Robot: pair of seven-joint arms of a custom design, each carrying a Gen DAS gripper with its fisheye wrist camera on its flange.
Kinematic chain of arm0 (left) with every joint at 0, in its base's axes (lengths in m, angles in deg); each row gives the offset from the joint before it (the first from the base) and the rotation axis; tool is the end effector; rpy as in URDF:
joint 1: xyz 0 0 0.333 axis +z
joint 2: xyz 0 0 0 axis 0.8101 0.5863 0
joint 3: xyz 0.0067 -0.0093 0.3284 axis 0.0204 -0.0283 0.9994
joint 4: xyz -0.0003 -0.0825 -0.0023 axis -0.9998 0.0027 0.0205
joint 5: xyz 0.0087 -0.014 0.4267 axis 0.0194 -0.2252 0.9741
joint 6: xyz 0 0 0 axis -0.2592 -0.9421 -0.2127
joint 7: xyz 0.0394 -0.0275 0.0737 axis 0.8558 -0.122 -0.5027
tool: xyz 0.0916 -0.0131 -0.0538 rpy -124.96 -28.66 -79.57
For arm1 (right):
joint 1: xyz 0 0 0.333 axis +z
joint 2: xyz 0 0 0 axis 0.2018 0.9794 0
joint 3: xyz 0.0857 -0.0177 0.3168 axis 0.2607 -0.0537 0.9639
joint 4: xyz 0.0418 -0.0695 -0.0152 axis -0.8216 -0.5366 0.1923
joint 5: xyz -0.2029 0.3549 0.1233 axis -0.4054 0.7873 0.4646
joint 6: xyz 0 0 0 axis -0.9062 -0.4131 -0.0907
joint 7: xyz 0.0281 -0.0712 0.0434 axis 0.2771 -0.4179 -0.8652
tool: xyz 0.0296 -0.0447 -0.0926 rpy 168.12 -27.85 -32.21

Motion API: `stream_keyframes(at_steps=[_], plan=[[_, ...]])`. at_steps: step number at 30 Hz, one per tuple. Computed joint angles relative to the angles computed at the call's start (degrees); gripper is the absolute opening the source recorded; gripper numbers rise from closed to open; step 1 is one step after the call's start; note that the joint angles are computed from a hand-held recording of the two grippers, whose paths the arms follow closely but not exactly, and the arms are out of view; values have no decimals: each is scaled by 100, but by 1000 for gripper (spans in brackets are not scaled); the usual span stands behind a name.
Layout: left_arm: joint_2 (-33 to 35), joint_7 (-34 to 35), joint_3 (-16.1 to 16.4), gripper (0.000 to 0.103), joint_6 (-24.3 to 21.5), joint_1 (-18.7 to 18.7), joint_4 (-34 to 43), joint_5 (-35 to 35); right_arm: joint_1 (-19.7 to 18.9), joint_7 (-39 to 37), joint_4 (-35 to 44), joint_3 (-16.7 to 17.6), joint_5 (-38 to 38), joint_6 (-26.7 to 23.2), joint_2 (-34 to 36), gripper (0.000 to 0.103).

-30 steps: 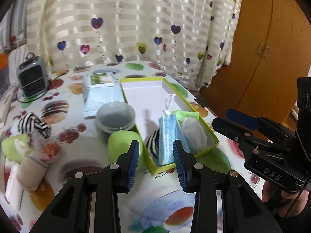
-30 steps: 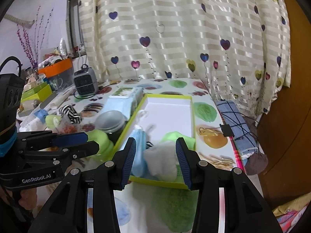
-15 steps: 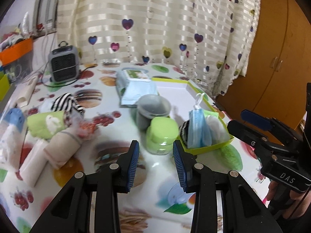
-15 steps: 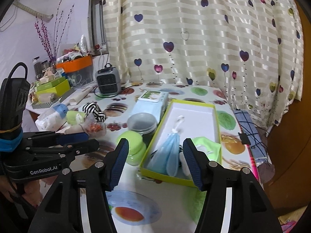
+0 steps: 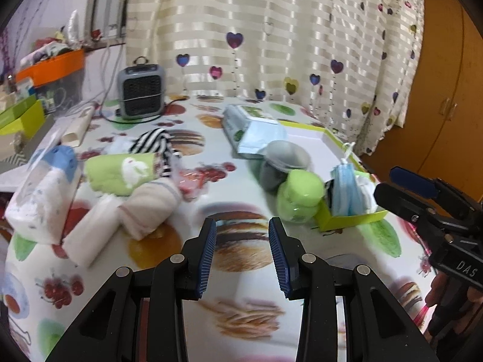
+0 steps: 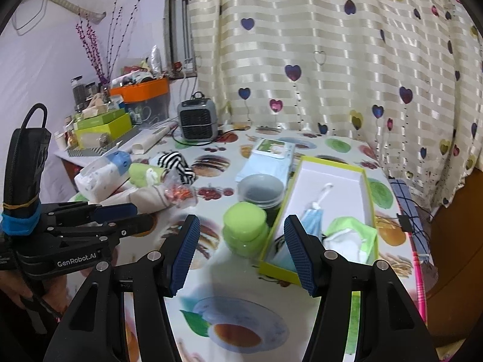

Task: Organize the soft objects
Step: 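Withdraw both open grippers from the box back over the table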

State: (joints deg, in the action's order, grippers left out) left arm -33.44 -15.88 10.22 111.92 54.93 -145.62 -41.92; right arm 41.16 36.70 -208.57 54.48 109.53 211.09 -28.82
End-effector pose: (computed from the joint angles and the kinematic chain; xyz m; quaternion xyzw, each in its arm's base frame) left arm 0.3691 -0.2204 0.4351 -0.6627 0.6175 -0.3426 0.2493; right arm 0.4404 0.2357 0.4567 -0.7723 0.4173 -0.1919 0.4388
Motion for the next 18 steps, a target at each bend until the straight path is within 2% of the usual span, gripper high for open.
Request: stream_keyframes(at_steps=[8, 18], plan=[[-472, -55, 240, 35, -108, -71, -476, -150, 177, 701, -67, -64, -656, -433, 27, 59], [-826, 181, 586, 35, -40, -119, -914, -485, 402, 1507, -48, -88, -1477, -466, 159, 59]])
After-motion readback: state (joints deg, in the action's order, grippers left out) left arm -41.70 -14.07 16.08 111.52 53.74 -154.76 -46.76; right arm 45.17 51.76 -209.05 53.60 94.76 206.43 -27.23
